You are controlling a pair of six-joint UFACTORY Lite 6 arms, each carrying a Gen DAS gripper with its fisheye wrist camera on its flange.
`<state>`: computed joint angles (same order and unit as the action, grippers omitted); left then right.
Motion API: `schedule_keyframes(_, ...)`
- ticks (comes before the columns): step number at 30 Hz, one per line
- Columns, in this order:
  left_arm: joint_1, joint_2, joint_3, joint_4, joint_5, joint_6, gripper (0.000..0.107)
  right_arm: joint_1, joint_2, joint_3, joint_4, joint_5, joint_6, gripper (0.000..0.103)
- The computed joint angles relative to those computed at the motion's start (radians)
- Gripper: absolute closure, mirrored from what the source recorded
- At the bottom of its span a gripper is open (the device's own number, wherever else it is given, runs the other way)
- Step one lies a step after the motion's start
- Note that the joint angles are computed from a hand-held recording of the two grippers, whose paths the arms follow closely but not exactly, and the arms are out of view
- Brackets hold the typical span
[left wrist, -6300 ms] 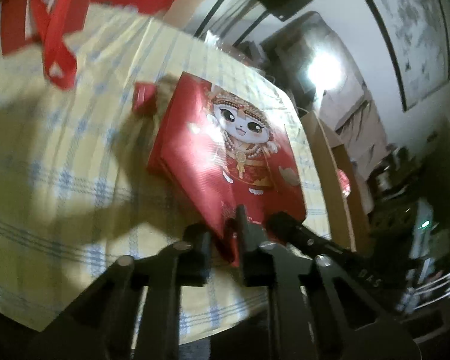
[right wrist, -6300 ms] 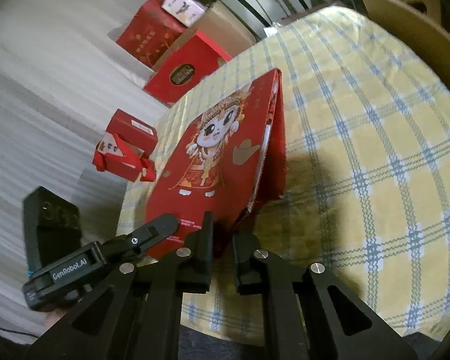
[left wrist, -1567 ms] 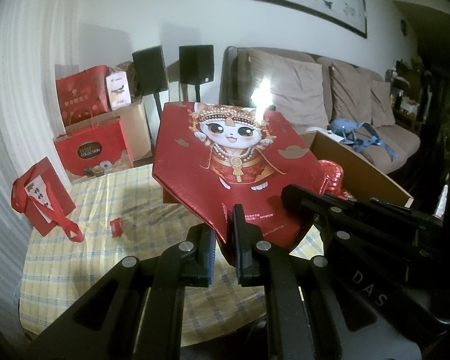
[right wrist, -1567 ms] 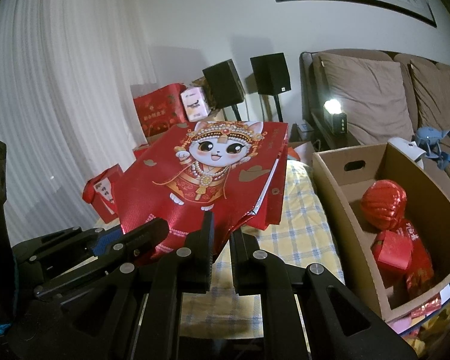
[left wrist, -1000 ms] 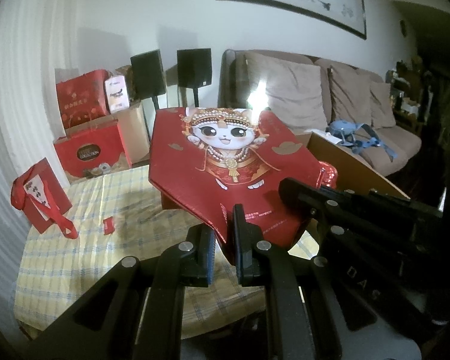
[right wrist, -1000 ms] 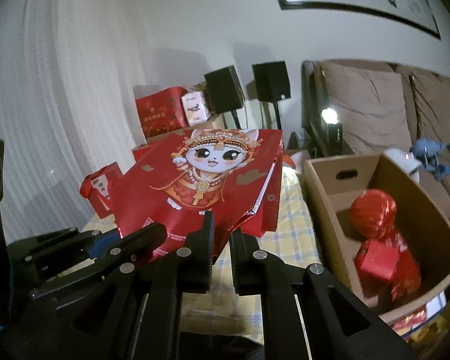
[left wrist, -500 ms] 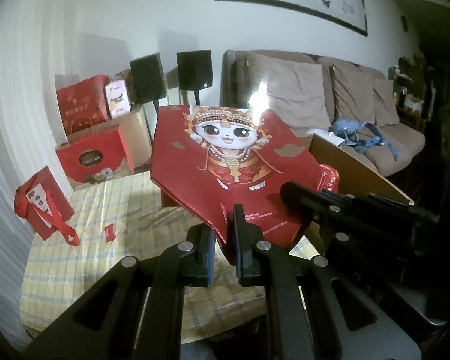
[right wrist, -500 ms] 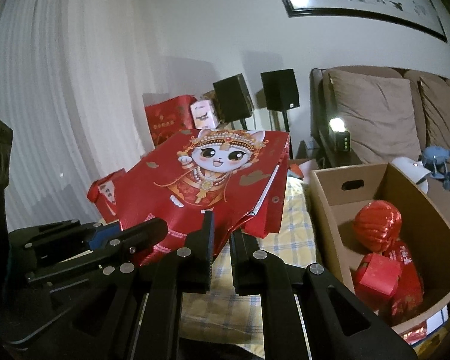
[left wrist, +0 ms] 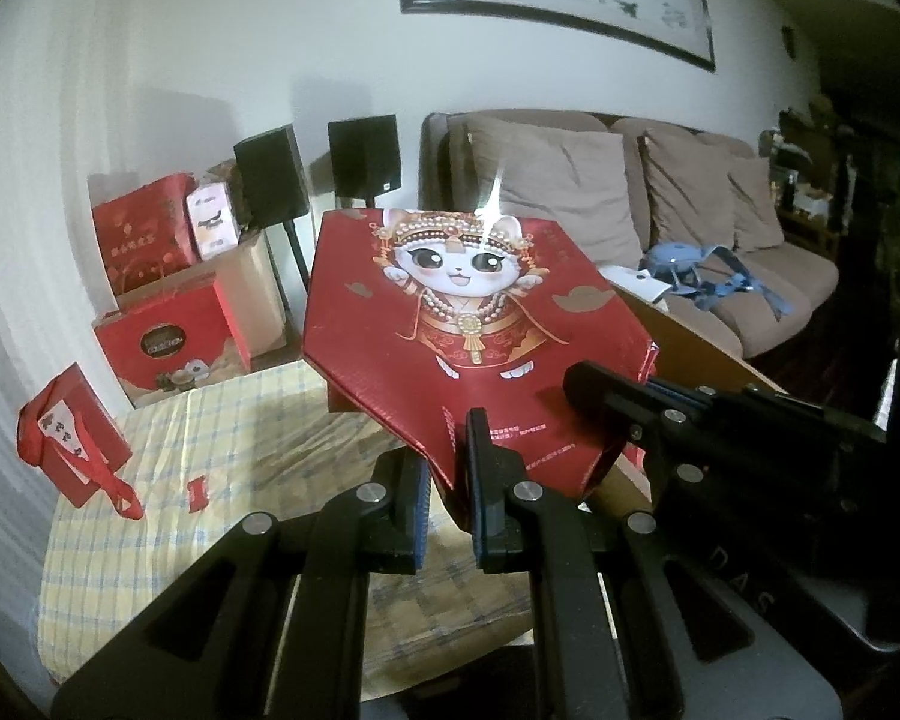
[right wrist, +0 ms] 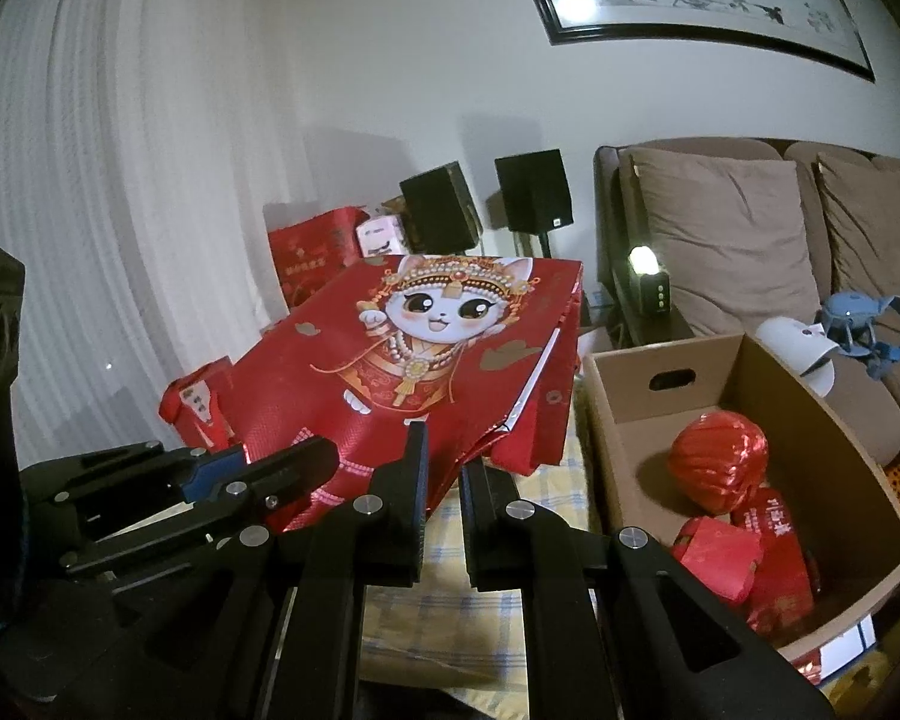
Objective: Organize objects
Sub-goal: 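Carry the red cat-printed gift bag with the left gripper over the cardboard box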
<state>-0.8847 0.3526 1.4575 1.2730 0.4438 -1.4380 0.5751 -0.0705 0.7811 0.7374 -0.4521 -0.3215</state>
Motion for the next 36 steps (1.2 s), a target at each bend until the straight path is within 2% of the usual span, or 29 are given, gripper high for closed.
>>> schedule_keyframes(7, -0.012, 0.038, 0.065, -0.046, 0.01, 0.044, 0.097, -0.011, -0.039, -0.008, 0.08, 0.019, -0.107, 0.094)
schedule_keyframes(21, -0.048, 0.167, 0.27, -0.182, 0.043, 0.202, 0.097, -0.087, -0.113, -0.043, 0.127, 0.06, -0.183, 0.094)
schedule_keyframes(31, -0.043, 0.275, 0.447, -0.396, 0.078, 0.413, 0.097, -0.145, -0.119, -0.03, 0.17, 0.135, -0.238, 0.094)
schedule_keyframes(36, -0.044, 0.305, 0.489, -0.437, 0.091, 0.459, 0.097, -0.167, -0.114, -0.025, 0.16, 0.155, -0.233, 0.094)
